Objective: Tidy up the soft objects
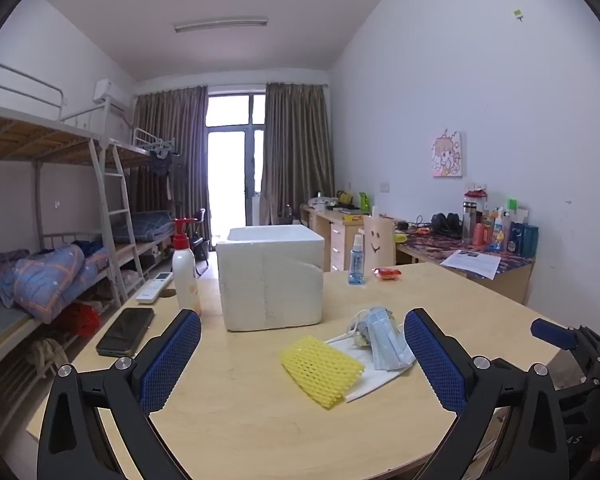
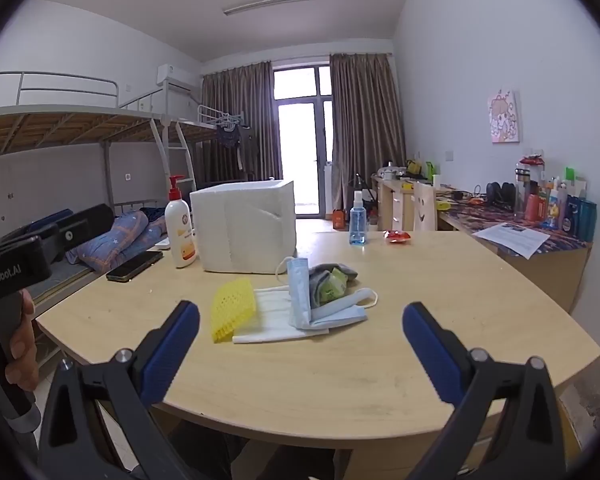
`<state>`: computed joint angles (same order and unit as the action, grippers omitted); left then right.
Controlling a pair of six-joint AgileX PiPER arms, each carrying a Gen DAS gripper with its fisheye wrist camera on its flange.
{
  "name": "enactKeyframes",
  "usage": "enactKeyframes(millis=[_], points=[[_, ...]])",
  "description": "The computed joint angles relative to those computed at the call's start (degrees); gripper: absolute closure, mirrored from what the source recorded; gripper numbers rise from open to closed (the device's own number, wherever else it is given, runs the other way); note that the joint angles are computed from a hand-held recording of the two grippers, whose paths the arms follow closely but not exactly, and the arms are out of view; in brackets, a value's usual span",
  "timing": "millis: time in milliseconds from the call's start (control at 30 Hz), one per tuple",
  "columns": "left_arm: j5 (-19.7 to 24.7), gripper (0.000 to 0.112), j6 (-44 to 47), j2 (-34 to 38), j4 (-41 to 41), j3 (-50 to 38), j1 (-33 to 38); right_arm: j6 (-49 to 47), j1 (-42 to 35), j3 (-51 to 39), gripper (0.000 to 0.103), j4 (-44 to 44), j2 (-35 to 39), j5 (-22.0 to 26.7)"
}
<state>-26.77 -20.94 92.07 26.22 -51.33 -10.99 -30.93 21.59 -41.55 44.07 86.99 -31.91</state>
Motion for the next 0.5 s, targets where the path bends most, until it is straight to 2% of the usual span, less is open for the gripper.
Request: enactKeyframes(millis=[500], points=[[-0.8,0.01,0.0,0.4,-0.8,0.0,0.5,0.0,-0.3,-0.5,0.0,0.3,0.2,0.2]])
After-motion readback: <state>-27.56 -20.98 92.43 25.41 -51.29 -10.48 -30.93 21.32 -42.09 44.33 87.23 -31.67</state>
